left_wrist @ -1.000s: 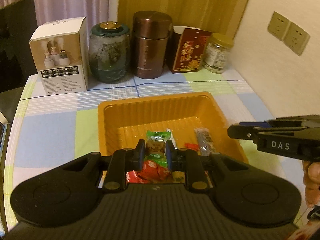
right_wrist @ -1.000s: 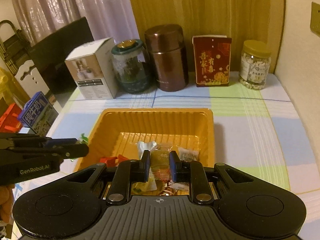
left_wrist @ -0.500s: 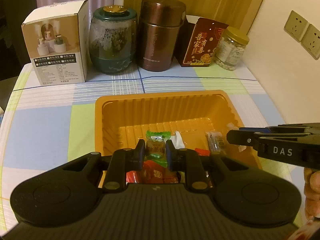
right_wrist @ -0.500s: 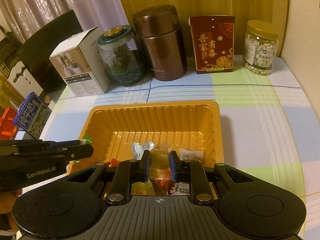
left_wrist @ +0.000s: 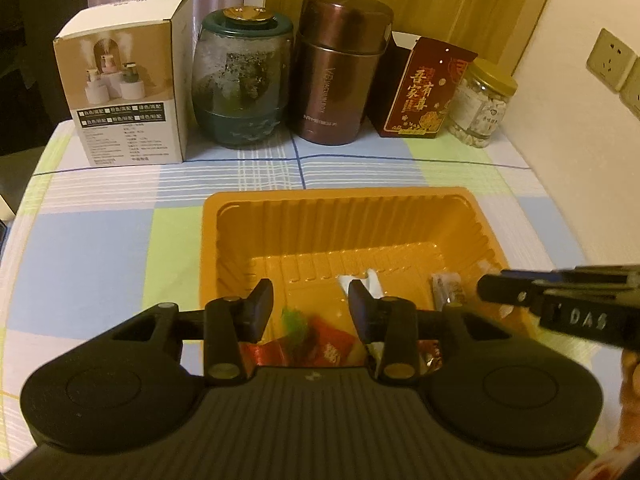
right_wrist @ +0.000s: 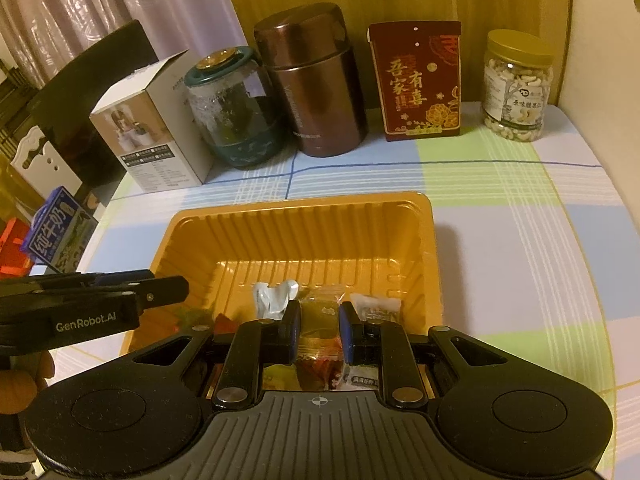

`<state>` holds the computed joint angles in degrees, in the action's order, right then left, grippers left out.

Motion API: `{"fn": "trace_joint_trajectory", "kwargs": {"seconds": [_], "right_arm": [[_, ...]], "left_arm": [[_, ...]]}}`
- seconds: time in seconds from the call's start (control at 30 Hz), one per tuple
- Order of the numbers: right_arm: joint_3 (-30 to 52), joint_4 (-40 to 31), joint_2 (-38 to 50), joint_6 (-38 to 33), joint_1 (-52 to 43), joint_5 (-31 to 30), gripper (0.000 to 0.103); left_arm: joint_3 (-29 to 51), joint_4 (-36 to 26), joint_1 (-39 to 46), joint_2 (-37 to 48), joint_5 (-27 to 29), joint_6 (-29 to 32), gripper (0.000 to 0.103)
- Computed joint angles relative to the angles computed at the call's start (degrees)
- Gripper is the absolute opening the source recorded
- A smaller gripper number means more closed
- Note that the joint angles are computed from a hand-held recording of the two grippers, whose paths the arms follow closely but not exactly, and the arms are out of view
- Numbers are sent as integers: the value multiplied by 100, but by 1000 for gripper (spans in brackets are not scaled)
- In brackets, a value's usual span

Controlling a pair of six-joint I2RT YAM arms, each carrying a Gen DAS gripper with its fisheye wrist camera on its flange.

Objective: Organize snacks
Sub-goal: 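Lower both candies into the tray and open both grippers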

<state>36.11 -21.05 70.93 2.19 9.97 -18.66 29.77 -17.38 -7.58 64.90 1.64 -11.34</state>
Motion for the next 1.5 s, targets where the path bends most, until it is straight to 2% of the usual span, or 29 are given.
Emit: {"fn": "trace_joint_trajectory", "kwargs": {"seconds": [0.5,0.93,1.27,1.3,1.37,1.4,1.5], "right_arm": [[169,-119,-62,216,179,-14,21],[181,3,22,309,304,137,21],[89,288,20,382,228,-53,21],[57,377,21,388,181,-163,22],[30,469,29,551,112,-221,41],[-15,551,5,633,43,-282,54],[-44,602,6,736,-146,-416,56]], "left_arm": [[-80,-394,2,-398,-143,269,40],[-140,-302,-7,-389,-109,266,43],[-225,-219,-15,-429,-107,272,45],[-232,-213,-28,-435,-129,266,46],[-243,-211,-48,-452,-159,257,47],[-250,-223,-65,-470,-176,246,48],[-285,-242,-93,-516,-229,243,54]]}}
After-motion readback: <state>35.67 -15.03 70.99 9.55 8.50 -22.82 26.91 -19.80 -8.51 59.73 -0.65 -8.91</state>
